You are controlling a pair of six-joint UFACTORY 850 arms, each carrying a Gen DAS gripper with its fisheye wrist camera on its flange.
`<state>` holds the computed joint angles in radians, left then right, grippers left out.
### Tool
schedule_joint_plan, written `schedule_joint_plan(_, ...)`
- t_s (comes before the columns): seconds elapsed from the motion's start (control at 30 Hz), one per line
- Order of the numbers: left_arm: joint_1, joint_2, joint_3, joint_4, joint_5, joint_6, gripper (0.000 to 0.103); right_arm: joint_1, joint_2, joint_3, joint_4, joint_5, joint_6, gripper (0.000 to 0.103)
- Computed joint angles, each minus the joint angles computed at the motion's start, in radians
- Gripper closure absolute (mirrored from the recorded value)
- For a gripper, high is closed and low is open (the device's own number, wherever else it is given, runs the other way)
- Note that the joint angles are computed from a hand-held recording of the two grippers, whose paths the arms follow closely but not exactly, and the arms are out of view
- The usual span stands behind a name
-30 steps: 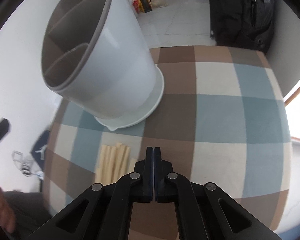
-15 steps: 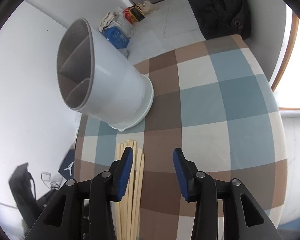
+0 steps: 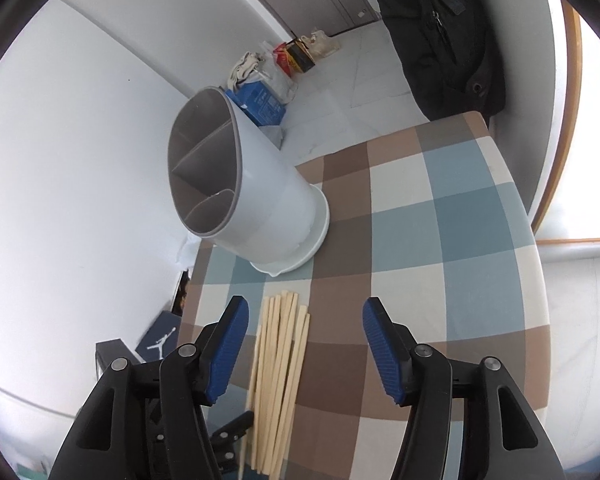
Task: Organize utensils
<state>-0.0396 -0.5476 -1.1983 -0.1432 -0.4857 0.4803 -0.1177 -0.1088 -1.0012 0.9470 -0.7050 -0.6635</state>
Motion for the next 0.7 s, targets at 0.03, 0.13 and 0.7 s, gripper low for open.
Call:
schedule_joint_plan(0.03,0.000,-0.006,-0.012,0.008,-0.007,-0.006,0.015,0.000,0.001,0.001,0.003,0.000,-0.002,0.044)
schedule_joint_plan(0.13,-0.006,-0.018,-0.034,0.062,0.015,-0.050,0.015,-0.002,0.004,0.004,0.014,-0.014,-0.007,0.043)
schedule_joint_plan(0.7,0.013,-0.080,-0.112,-0.226,-0.009,0.224,0.016,-0.012,-0.008,-0.005,-0.019,-0.019,0.031,0.043)
